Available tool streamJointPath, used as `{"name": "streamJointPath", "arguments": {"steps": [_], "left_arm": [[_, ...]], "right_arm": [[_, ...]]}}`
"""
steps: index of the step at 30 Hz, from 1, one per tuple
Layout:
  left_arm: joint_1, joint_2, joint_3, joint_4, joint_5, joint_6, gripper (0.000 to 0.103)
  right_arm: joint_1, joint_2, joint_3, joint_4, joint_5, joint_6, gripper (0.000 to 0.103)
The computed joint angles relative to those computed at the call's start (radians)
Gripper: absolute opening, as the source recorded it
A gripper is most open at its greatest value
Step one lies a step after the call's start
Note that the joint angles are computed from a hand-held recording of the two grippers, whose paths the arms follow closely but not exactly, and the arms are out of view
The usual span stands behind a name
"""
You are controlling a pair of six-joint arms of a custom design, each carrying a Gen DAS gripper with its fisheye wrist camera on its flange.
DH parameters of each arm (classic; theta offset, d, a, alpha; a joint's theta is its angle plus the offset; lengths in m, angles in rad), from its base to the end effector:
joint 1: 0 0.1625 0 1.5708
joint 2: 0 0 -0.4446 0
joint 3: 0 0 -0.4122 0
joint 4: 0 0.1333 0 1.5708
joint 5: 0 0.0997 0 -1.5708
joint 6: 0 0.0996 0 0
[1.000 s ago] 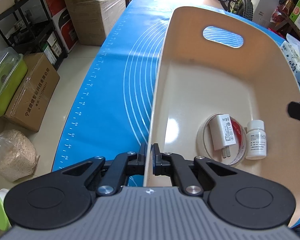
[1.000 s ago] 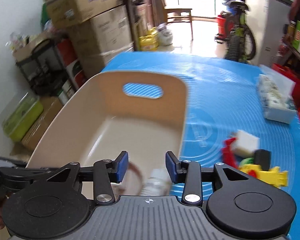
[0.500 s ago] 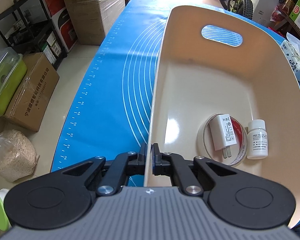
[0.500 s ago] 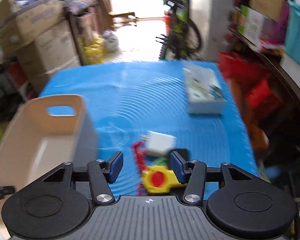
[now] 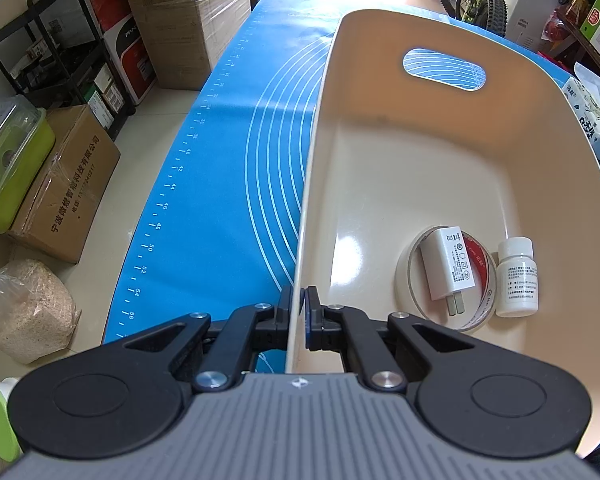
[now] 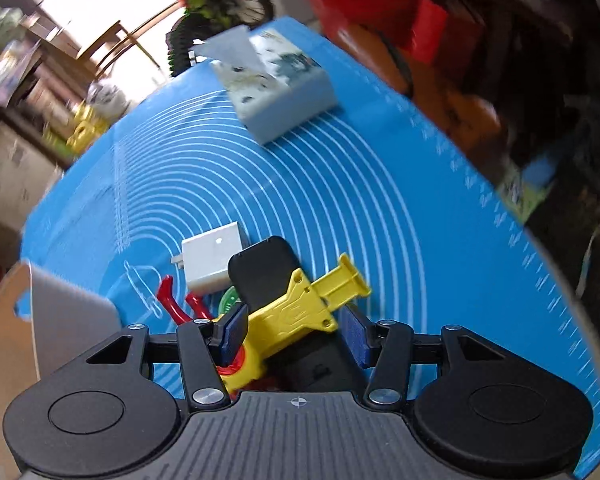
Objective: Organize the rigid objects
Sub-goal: 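Grasp the yellow tape dispenser with the right tool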
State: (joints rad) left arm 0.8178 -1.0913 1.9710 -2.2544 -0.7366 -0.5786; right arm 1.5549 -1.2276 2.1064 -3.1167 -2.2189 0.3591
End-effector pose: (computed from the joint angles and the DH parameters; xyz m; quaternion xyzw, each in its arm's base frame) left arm -0.2268 -0.5448 0.1543 0.1187 0.9030 -0.1786 0.3723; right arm 0.0646 -0.5412 0.2631 -0.2694 -0.8606 0.3572 0.2434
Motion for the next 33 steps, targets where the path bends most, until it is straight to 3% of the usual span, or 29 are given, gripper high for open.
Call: {"name": "streamJointPath", "arguments": {"steps": [6, 9, 11, 18, 33], "left_arm": [[0.000, -0.001, 0.001, 0.000, 0.000, 0.001, 0.007], [0.000, 0.000, 0.001, -0.001, 0.000, 0.002, 0.007], [0.000, 0.000, 0.001, -0.001, 0.000, 0.001, 0.007], [0.000, 0.000, 0.001, -0.001, 0.001, 0.001, 0.007], [0.000, -0.001, 0.001, -0.001, 0.000, 0.001, 0.007]], "right_arm": [[-0.016, 0.023, -0.024, 0.022, 0.010, 0.114, 0.063], [-0.012, 0.048, -0.044, 0.034, -0.016, 0.108, 0.063], [-0.008, 0.064, -0.055, 0.030, -0.026, 0.081, 0.065], [0.002, 0.070, -0.039, -0.052, -0.024, -0.029, 0.049], [0.046, 0.100, 0.010, -0.270, -0.016, -0.345, 0.047]]}}
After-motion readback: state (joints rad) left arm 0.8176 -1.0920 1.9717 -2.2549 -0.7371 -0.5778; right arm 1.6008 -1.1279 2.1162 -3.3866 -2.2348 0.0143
